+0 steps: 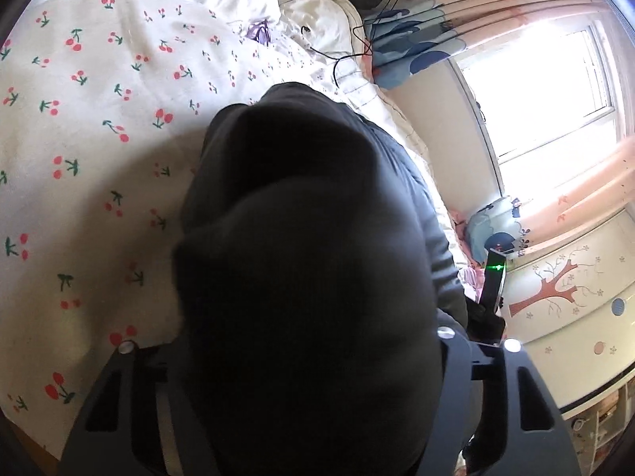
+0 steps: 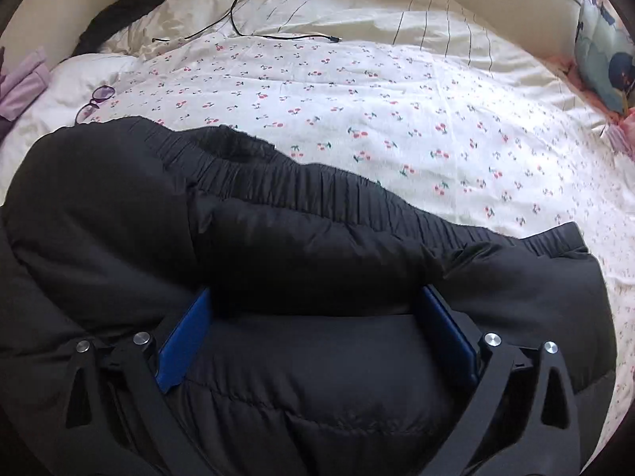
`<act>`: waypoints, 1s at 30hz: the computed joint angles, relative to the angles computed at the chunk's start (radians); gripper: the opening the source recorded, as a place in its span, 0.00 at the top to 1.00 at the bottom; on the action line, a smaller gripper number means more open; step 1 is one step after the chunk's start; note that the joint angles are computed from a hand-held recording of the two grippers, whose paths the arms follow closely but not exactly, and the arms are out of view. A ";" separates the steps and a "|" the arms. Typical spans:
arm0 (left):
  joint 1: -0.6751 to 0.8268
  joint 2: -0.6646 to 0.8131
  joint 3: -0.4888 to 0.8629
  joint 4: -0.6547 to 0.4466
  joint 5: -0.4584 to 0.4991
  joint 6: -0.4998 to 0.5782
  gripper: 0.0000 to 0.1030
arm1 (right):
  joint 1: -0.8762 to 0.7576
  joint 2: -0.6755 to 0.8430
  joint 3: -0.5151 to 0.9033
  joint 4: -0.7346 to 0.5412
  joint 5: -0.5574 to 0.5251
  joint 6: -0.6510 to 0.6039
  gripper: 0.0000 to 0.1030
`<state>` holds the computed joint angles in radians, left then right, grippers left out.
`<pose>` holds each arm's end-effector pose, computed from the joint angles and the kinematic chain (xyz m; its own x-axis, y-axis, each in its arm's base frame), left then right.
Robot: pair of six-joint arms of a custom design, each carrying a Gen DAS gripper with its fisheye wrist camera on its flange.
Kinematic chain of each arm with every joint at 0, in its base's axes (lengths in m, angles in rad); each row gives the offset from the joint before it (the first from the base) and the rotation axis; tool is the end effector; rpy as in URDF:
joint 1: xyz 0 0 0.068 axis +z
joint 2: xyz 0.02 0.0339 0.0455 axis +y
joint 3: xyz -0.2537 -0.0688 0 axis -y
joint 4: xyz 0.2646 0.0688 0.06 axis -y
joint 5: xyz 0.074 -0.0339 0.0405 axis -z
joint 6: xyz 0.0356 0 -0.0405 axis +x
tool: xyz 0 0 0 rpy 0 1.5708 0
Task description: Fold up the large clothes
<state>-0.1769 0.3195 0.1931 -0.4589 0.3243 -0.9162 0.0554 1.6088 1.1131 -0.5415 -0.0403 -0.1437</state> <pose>0.1348 -0.0356 0.1598 -0.6708 -0.6439 -0.3678 -0.1707 0.6168 -0.7684 0.3460 0.0206 0.1996 -0.8400 -0.1899 -0.5084 -0.1981 0.9794 -0.0385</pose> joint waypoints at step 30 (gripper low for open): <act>0.122 -0.151 -0.052 -0.137 0.143 0.022 0.32 | 0.188 -0.704 -0.443 -0.187 0.063 0.018 0.07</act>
<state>-0.0552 0.1684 0.1410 -0.5963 0.4677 -0.8945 0.2431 0.9046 0.6697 -0.7282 0.0231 -0.1254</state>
